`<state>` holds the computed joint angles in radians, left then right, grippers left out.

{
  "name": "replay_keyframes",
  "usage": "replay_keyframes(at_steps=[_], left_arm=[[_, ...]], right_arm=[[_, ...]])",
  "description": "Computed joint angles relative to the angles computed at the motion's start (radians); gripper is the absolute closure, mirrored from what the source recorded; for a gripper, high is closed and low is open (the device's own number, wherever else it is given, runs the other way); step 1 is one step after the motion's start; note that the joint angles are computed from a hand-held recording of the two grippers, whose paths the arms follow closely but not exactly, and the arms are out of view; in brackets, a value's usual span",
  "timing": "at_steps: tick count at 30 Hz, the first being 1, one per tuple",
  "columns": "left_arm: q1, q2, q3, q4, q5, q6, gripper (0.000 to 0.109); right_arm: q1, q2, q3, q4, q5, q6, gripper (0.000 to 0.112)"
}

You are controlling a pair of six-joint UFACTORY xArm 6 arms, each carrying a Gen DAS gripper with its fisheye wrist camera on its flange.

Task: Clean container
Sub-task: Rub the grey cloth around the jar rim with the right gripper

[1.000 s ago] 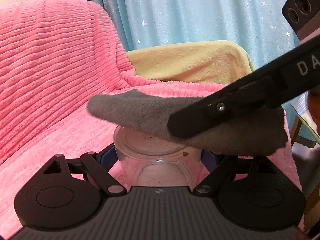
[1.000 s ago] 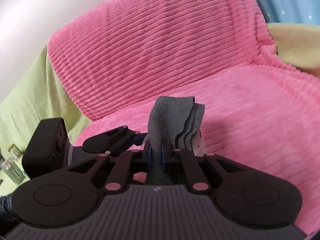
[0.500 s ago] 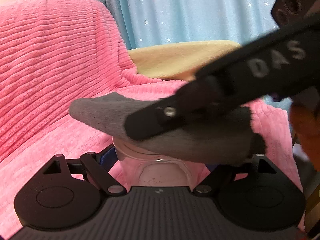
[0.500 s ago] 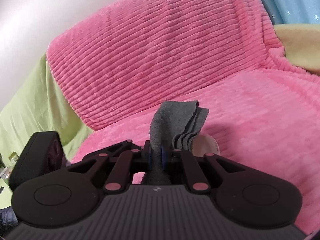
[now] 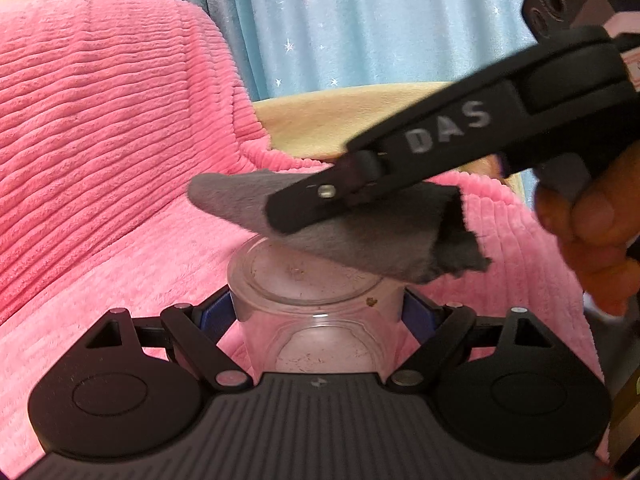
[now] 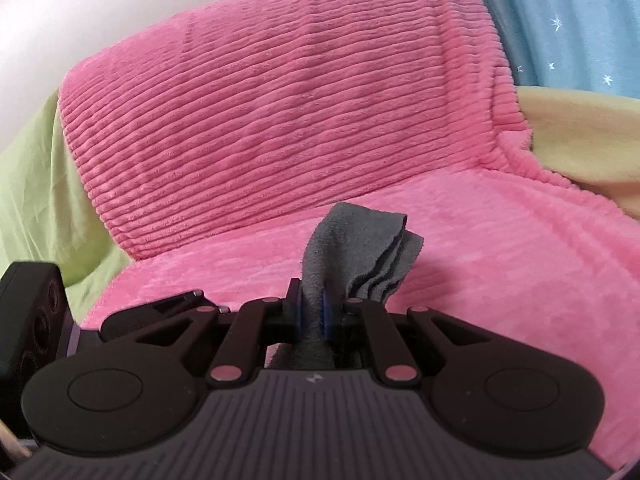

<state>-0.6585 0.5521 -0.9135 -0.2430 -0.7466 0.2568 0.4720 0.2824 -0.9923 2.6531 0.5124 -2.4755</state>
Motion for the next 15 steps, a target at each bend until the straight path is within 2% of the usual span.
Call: replay_keyframes(at_steps=[9,15], left_arm=[[-0.019,0.008,-0.008,-0.028,0.001,0.025,0.023],[-0.022,0.009,-0.009,-0.035,0.003,0.015,0.023]], right_arm=[[-0.034,-0.06,0.107,-0.11,0.078,0.132,0.105],[-0.036,-0.052,0.1,-0.131,0.093,0.177,0.105]])
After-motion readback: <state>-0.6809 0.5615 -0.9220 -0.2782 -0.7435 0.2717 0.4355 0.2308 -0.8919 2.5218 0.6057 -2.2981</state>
